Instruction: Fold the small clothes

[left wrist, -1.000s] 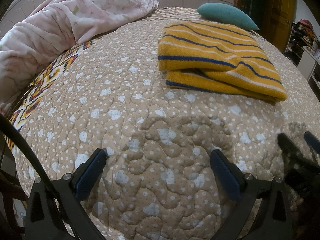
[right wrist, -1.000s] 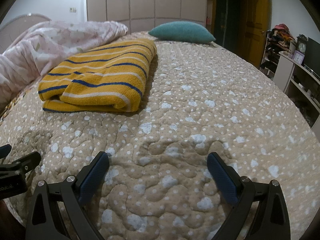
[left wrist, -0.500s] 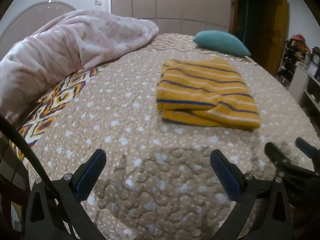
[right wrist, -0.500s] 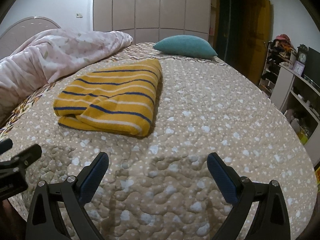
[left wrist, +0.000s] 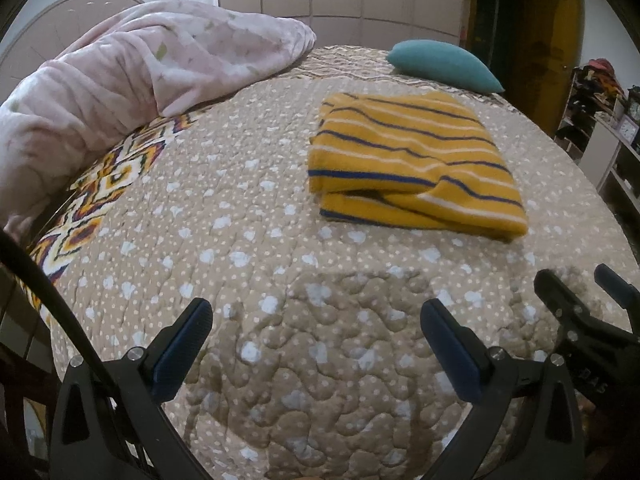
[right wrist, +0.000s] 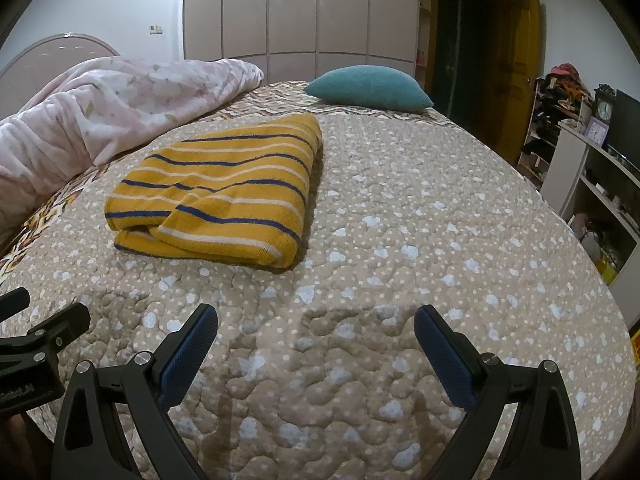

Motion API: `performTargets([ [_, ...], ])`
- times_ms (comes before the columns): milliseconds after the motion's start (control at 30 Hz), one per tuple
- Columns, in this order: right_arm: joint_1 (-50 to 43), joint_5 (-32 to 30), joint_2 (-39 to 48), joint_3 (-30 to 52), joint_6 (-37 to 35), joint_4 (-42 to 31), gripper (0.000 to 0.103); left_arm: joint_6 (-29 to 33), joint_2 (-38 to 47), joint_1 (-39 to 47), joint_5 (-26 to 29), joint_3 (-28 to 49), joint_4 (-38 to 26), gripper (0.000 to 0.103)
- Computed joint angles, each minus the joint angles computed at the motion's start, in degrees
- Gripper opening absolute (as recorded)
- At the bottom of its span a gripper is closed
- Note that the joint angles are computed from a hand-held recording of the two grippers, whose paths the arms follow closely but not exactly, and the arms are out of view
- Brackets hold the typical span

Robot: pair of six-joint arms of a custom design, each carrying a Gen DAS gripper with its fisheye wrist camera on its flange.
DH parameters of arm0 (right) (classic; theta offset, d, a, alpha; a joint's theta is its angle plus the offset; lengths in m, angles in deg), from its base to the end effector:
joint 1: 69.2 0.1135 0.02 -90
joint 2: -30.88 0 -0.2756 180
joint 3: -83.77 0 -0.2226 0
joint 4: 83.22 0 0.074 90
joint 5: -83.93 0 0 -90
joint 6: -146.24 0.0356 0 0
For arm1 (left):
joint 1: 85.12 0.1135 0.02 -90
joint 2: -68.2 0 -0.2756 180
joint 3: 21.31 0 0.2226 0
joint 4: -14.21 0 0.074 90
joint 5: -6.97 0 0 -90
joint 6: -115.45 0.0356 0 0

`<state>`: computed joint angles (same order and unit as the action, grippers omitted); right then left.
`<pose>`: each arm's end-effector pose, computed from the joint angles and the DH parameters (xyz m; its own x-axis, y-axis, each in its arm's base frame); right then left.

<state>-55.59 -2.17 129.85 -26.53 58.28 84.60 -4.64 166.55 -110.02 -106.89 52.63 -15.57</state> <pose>0.3303 0.0775 0.2044 -0.6496 -0.1207 -0.7507 -0.1622 0.9866 -0.0183 0.3009 -0.1238 0.2078 -0.7219 -0.1704 -0.6707 -0.2214 0.9751 -0.0095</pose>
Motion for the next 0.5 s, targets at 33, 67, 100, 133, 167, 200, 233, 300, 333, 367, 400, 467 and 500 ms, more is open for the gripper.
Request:
performTargets([
  [33, 0.1, 0.0, 0.1, 0.0, 0.0, 0.0, 0.100, 0.1, 0.1, 0.1, 0.1, 0.1, -0.1, 0.103],
  [67, 0.2, 0.1, 0.1, 0.0, 0.0, 0.1, 0.100, 0.1, 0.2, 0.1, 0.1, 0.1, -0.1, 0.103],
  [100, 0.2, 0.0, 0.2, 0.0, -0.1, 0.1, 0.100, 0.2, 0.2, 0.1, 0.1, 0.2, -0.2, 0.103],
  [133, 0.3, 0.1, 0.2, -0.1, -0.1, 0.2, 0.100, 0.0, 0.3, 0.1, 0.2, 0.2, -0.2, 0.103],
  [167, 0.4, 0.1, 0.2, -0.2, -0.1, 0.2, 0.100, 0.0, 0.4, 0.1, 0.3, 0.2, -0.3, 0.103],
  [200, 0.6, 0.1, 0.3, -0.3, -0.2, 0.3, 0.100, -0.1, 0.5, 0.1, 0.4, 0.2, -0.3, 0.103],
  [233, 0.7, 0.2, 0.3, -0.3, -0.2, 0.4, 0.100, -0.1, 0.7, 0.3, 0.6, 0.2, -0.3, 0.103],
  [300, 0.8, 0.2, 0.4, -0.4, -0.4, 0.6, 0.100, -0.2, 0.8, 0.4, 0.9, 0.3, -0.5, 0.103],
  [333, 0.9, 0.3, 0.5, -0.4, -0.4, 0.7, 0.100, -0.2, 1.0, 0.5, 1.1, 0.4, -0.6, 0.103],
  [367, 0.9, 0.3, 0.5, -0.5, -0.4, 0.8, 0.100, -0.2, 1.1, 0.6, 1.3, 0.4, -0.6, 0.103],
  [400, 0.9, 0.3, 0.5, -0.6, -0.4, 0.9, 0.100, -0.2, 1.1, 0.7, 1.5, 0.4, -0.6, 0.103],
  [467, 0.8, 0.2, 0.5, -0.6, -0.3, 0.9, 0.100, -0.3, 1.2, 0.8, 1.9, 0.4, -0.7, 0.103],
  [500, 0.8, 0.1, 0.5, -0.6, -0.4, 1.0, 0.100, -0.4, 1.3, 0.8, 1.9, 0.4, -0.7, 0.103],
])
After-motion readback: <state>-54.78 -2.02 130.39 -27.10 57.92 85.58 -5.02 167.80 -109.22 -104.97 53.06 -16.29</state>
